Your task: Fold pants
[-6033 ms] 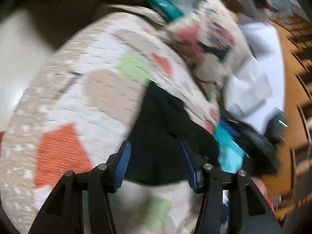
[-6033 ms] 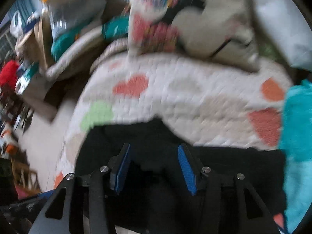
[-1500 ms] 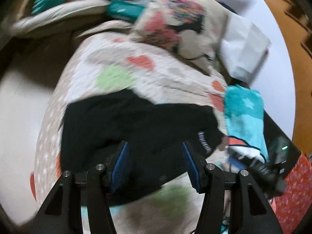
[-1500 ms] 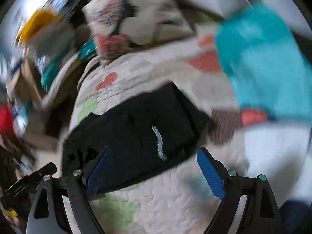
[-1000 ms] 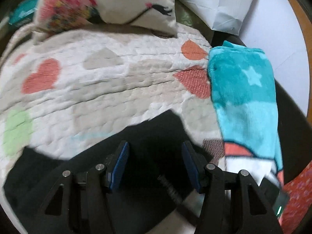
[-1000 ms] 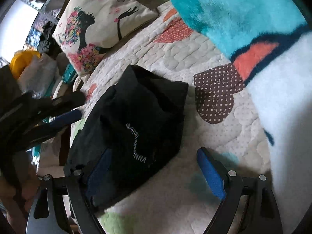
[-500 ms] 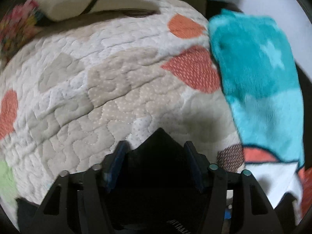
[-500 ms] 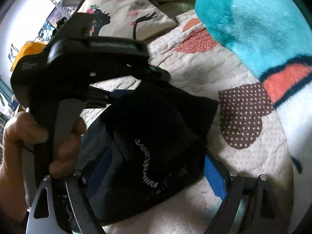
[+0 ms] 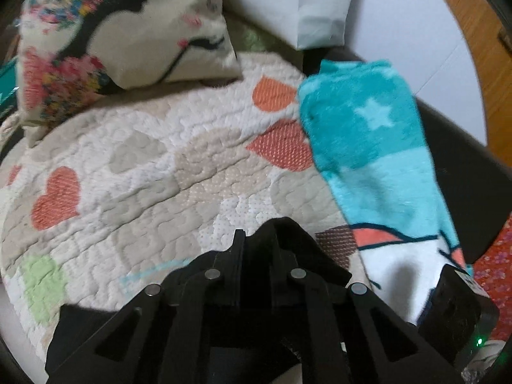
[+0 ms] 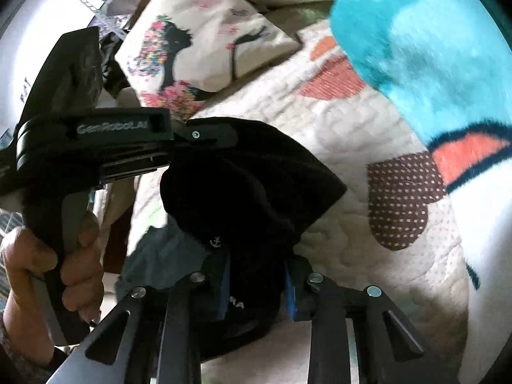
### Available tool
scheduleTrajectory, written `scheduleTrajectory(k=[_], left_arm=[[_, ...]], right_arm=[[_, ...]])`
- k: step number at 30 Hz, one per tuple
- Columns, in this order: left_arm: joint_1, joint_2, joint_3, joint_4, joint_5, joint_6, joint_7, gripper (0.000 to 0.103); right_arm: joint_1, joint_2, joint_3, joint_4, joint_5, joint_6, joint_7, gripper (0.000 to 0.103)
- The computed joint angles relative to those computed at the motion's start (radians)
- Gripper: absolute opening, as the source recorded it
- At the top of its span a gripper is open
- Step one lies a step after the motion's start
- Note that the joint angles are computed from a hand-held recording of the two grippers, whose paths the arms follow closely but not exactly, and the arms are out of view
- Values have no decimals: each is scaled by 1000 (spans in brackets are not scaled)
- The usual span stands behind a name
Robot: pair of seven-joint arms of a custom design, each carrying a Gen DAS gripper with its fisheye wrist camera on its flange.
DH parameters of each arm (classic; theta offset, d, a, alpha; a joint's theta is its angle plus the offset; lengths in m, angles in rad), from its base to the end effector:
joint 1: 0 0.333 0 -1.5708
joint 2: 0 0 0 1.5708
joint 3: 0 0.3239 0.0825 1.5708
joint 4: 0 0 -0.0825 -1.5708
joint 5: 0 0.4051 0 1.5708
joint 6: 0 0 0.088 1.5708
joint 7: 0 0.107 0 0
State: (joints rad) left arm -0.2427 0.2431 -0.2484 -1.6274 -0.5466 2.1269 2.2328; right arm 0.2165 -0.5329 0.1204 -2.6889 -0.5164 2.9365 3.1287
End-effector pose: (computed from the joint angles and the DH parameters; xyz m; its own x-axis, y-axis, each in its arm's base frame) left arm 0.5982 -0.3283 0.5177 -0.7923 -0.5150 0.3271 -0.6092 0.6382 -0.4708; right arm 0.3891 0.1717 0.4743 -0.4391 -0.7037 -0.5586 -0.5312 0.7047 -0.4703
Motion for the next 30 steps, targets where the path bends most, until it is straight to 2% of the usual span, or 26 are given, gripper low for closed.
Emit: scheduleTrajectory(k=[4, 9, 13, 15, 18, 21, 25, 28, 29, 30], left_arm=[[65, -76, 19, -58, -124, -31, 53, 11], [135, -150, 62, -131, -260, -66, 93, 11], [206, -192, 117, -187, -365, -117, 95, 11], [242, -199, 144, -215, -401, -135, 89, 11], [285, -185, 167, -231, -406, -143, 69, 11], [320, -179, 182, -253, -397, -134, 53, 11], [356, -168, 195, -284, -375, -90, 15, 11], [375, -130, 201, -274, -332, -65, -76, 11], [385, -113, 203, -265, -327, -82, -108, 14], [391, -107, 203, -265, -322, -86, -131, 22]], right_arm=[[22, -19, 22, 32, -14, -31, -26, 25], [100, 4, 28, 110, -10, -88, -116, 24], [165, 70, 24, 185, 20, -87, -186, 24], [219, 134, 8, 249, 55, -92, -265, 24], [304, 243, -27, 339, 155, -97, -414, 24], [352, 347, -32, 424, 269, -119, -556, 24], [355, 472, 12, 537, 359, -175, -696, 23], [336, 537, 43, 597, 383, -205, -740, 26], [330, 550, 51, 605, 401, -207, -759, 27], [325, 558, 59, 609, 420, -207, -779, 28]])
